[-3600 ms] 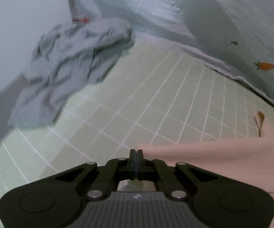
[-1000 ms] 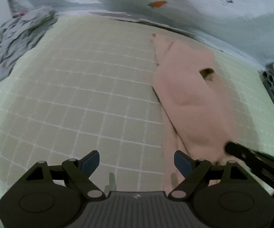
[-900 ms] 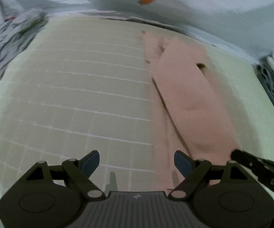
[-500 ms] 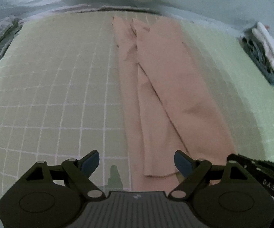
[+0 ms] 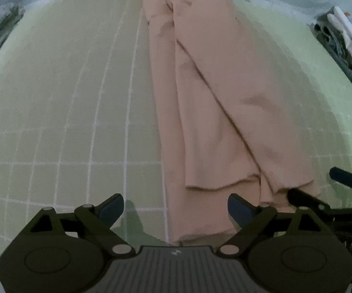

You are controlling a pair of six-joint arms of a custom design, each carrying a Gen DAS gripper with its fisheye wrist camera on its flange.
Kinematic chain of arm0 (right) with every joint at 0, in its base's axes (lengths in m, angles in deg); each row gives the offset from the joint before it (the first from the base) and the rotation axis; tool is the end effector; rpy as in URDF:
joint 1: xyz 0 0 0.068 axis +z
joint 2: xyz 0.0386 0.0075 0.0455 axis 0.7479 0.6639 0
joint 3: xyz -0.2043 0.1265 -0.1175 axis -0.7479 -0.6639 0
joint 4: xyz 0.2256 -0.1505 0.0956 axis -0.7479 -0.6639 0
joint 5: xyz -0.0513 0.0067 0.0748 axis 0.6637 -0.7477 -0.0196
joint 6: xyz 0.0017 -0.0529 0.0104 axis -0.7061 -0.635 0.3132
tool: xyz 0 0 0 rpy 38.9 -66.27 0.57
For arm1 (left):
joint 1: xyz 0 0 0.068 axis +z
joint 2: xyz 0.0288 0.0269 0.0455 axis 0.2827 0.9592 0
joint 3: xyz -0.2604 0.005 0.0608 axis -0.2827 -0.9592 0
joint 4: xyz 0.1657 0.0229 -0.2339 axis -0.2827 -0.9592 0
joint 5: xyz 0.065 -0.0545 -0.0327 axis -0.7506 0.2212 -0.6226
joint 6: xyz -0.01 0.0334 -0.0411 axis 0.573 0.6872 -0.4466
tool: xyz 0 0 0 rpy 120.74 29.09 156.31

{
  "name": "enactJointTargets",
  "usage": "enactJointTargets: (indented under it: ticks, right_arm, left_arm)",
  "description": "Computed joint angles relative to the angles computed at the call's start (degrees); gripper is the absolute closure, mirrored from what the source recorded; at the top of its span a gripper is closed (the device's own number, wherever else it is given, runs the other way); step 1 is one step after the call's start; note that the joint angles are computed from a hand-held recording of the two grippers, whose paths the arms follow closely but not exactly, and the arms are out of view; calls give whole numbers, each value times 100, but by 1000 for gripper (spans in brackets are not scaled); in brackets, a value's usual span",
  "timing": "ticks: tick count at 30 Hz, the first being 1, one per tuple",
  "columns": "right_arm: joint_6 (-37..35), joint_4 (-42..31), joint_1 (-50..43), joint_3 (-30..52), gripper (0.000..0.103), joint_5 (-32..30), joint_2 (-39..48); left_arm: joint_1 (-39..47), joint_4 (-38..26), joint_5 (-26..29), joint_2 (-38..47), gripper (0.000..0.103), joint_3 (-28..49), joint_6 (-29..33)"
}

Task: Fold clothes

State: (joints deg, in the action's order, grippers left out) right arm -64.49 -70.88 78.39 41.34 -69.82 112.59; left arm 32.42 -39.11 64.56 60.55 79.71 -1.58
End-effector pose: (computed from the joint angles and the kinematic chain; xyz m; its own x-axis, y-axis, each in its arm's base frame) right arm 0.2089 0.1191 0.0657 -0.7748 -0.2218 -0.5920 -0.3373 0.9370 0.0905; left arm 0.1986 0.0510 0.0878 -0.9356 -0.0971 -0.3394 -0.0671 0.9928 -0.0990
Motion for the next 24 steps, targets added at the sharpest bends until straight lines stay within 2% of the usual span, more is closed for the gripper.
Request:
enactJointTargets:
  ticks: [9,15,24]
  right_arm:
    - [-24,-21,246,47,0,270,230]
    - [76,-33,355,64,0,391,265]
    - [-185,-178,315,85,0,260,229]
  left_arm:
    - [-642,570,-431,-208,11,-563,-212]
    - [-703,982,-453,211,9,-499,-275]
    - [-1031,1078,-596,135,10,-609,-622]
